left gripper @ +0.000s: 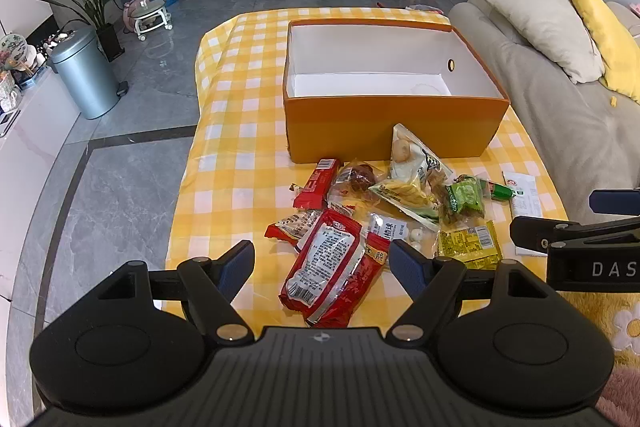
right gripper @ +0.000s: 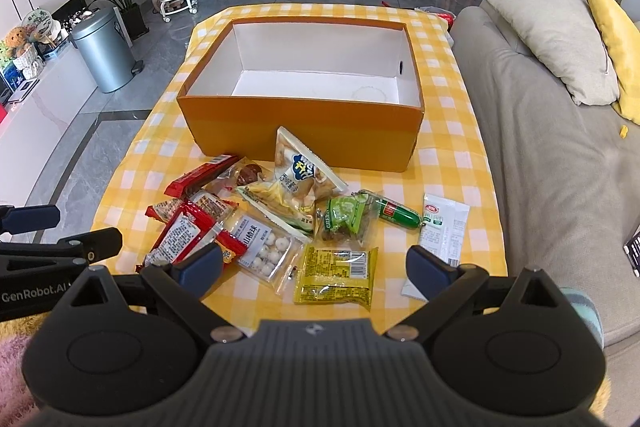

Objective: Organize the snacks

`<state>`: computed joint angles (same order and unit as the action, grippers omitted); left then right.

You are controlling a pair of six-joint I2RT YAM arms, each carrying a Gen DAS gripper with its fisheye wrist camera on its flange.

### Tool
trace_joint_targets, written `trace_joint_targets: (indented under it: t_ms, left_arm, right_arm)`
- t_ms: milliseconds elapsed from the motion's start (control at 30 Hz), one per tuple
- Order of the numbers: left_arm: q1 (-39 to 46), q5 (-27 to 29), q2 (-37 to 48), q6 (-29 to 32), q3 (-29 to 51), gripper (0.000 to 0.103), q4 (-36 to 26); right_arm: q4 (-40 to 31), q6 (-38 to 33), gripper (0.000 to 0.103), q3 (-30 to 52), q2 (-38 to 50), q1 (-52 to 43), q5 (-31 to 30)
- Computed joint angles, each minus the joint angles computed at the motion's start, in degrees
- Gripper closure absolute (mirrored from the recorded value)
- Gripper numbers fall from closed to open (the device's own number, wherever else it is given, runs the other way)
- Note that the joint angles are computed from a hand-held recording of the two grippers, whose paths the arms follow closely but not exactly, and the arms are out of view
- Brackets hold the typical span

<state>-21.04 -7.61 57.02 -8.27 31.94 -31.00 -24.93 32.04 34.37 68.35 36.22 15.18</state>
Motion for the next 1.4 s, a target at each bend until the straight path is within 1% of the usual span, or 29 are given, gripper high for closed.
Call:
trace_joint_targets:
  t_ms: [367, 567, 867, 1100, 1400]
  left_arm:
    - [-0.3, -0.1, 0.2, -0.2, 0.0, 0.013, 0.0]
    - [-1.2, -0.3, 0.9, -0.9, 0.0, 0.013, 0.4]
    - [0.1, 2.2, 2.8, 0.9, 1.1, 0.018, 0.6]
    - [0.9, 2.7, 4.2, 1.5, 1.6, 0.018, 1.0]
    - [1.6, 3.2, 7.0, 2.6, 2.2, 0.018, 2.1]
  right_arm:
    - [-0.2, 0.0, 0.008, 0.2, 0.1, 0.1, 0.1]
    - [1.1, 0.0, 0.008, -0.5, 0.8, -0.5, -0.7]
    - [3.4, -0.9, 0.008, -1.1, 2.1, -2.1, -2.7]
    - [4.4, -1.2, 0.008, -0.7, 4.4, -3.4, -4.3]
    - [4.9, -1.6, 0.008, -0.1, 6.2, -4.2, -4.9]
